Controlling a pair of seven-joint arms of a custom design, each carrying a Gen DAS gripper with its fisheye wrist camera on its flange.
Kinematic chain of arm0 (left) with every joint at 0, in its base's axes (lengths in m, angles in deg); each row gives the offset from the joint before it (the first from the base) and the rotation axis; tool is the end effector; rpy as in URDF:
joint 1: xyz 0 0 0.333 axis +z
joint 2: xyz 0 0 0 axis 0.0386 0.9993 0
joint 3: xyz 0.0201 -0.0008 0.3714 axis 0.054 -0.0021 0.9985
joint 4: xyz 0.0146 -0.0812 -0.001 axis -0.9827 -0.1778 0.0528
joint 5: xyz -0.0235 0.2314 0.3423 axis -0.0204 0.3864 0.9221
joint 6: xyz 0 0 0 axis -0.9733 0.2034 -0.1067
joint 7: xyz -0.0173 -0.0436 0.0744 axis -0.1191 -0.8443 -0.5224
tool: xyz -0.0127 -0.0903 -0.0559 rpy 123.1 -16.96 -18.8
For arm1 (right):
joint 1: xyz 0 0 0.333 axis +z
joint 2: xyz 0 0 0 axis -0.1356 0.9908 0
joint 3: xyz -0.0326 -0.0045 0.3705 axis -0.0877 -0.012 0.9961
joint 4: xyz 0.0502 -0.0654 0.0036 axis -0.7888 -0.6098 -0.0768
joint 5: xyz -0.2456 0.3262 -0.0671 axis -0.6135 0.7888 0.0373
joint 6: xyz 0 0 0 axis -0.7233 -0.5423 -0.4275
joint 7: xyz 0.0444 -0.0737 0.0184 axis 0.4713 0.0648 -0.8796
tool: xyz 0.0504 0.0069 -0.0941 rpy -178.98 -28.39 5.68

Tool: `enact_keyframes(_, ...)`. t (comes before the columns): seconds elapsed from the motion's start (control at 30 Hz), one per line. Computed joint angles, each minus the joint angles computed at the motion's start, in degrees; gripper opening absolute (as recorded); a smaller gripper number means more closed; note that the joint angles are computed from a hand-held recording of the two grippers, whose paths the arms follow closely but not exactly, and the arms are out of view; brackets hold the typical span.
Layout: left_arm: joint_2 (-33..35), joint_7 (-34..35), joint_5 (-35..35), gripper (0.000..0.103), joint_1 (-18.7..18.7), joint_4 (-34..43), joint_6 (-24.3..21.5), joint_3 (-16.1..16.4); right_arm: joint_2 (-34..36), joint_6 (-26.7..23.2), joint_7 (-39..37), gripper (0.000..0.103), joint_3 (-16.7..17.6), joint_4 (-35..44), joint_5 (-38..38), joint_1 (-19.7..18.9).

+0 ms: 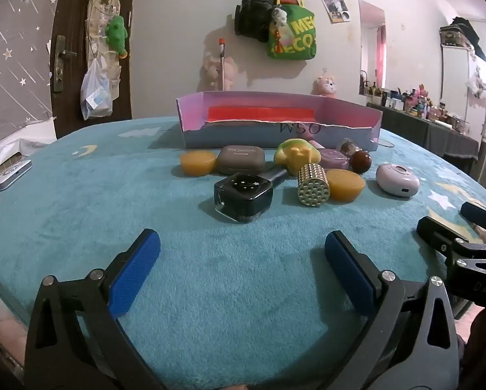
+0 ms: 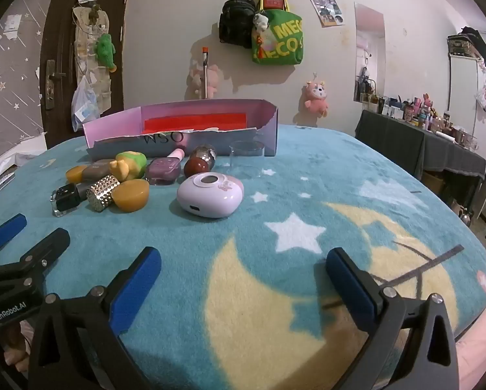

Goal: Organize rigid objects

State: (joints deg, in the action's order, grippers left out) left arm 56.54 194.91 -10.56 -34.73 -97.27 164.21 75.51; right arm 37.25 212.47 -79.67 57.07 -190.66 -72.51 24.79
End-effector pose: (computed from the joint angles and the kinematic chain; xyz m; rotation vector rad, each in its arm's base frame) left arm 0.6955 -0.4602 0.2514 -1.2296 1.9243 -1.2118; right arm 0.6074 0.3409 0.2595 -1.3134 1.9224 -1.1143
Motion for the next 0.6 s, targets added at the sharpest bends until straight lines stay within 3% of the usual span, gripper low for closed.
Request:
enact_keyframes(0.27,-0.2,-0.2,1.2,0.103,0.8,-0.6,0.4,-1.0,0.1,-0.1,-0.3,0.103,-0.1,0.1,0.2,0.1)
enact_keyframes(0.3,-0.1,0.0,-0.2,0.103,-0.3,-0.1,-0.4,0.5,0.1,-0.1,-0.2,0.103,-0.1,0.1,0.2,0.1)
enact_keyframes(0.6,-0.1,-0.4,-0.1,0.103,-0.4,-0.1,-0.4,0.8,0.1,0.0,-0.2,0.103,-0.1,0.1,0.2,0.1)
